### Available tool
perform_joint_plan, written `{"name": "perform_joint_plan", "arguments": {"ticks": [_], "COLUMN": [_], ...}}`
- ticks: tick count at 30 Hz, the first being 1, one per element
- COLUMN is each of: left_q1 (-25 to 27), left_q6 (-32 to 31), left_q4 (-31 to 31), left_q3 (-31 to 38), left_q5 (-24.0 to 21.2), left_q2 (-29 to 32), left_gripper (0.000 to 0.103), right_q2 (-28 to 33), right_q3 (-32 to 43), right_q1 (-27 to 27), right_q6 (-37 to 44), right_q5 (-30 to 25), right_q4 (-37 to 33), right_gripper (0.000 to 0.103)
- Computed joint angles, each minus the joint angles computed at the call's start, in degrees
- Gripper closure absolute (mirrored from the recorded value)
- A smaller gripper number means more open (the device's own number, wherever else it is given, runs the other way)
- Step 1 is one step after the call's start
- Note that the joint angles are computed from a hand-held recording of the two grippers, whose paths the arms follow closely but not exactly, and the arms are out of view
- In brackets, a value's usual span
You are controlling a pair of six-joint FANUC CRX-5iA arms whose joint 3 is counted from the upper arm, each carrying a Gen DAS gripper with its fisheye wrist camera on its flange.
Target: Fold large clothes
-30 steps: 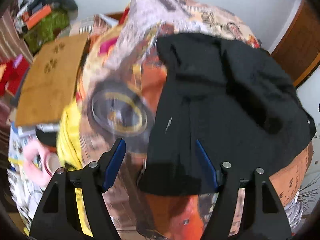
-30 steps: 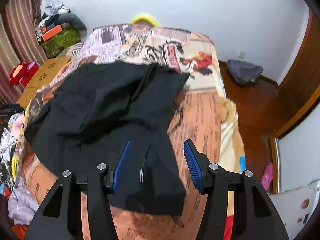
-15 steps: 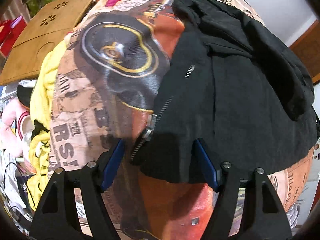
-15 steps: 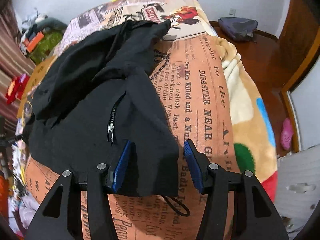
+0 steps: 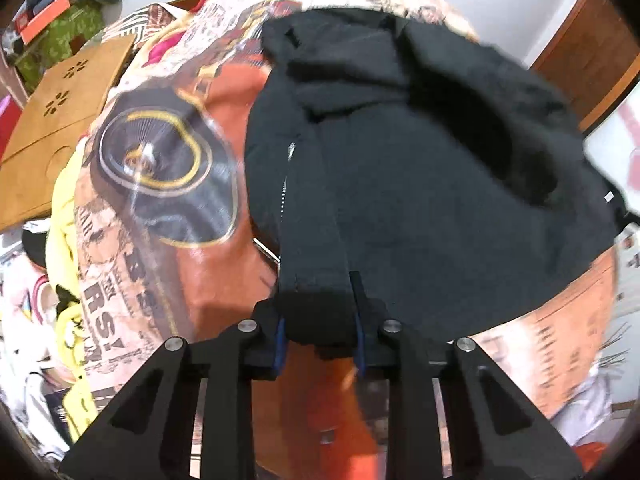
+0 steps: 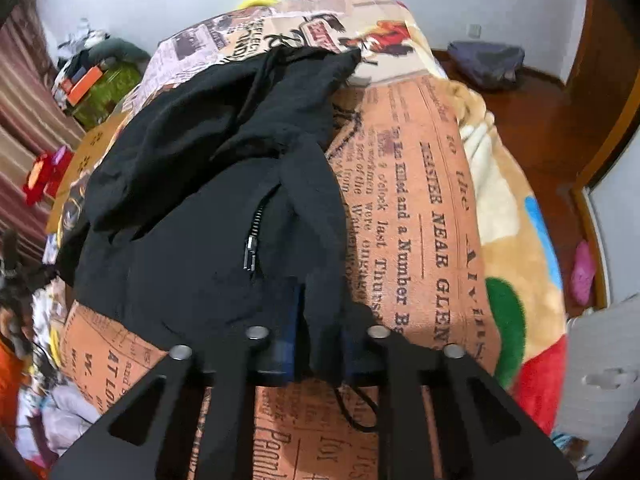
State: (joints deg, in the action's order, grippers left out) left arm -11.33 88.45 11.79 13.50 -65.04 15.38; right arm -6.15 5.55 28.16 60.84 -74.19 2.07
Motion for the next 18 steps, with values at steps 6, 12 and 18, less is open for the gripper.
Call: {"name": "perform_joint_plan", "arguments": {"ticks": [6,12,18], "left_q1": [2.15,2.82,4.59], "left_q6": [-3.06,-4.02,-2.83], "left_q4": [13.21,20.79,25.79], "left_q3": [1.56,9.85,21.33], "left_q5": [3.46,4.47,4.89], "left_q2": [-0.14,3.63,11.21], "left_gripper": [0.08,0.08,0.08], "right_q2": [1.13,5.92,14.15], "right_q3": [4.16,12.26,22.57], "right_q1": [2.6,0.38,-3.24], "right_q6": [1.57,4.7,6.88], "right_q5": [0.72,4.6,3.65], "right_q4": [2.87,3.0,1.67], "right_gripper": [0.096,0.096,0.097]}}
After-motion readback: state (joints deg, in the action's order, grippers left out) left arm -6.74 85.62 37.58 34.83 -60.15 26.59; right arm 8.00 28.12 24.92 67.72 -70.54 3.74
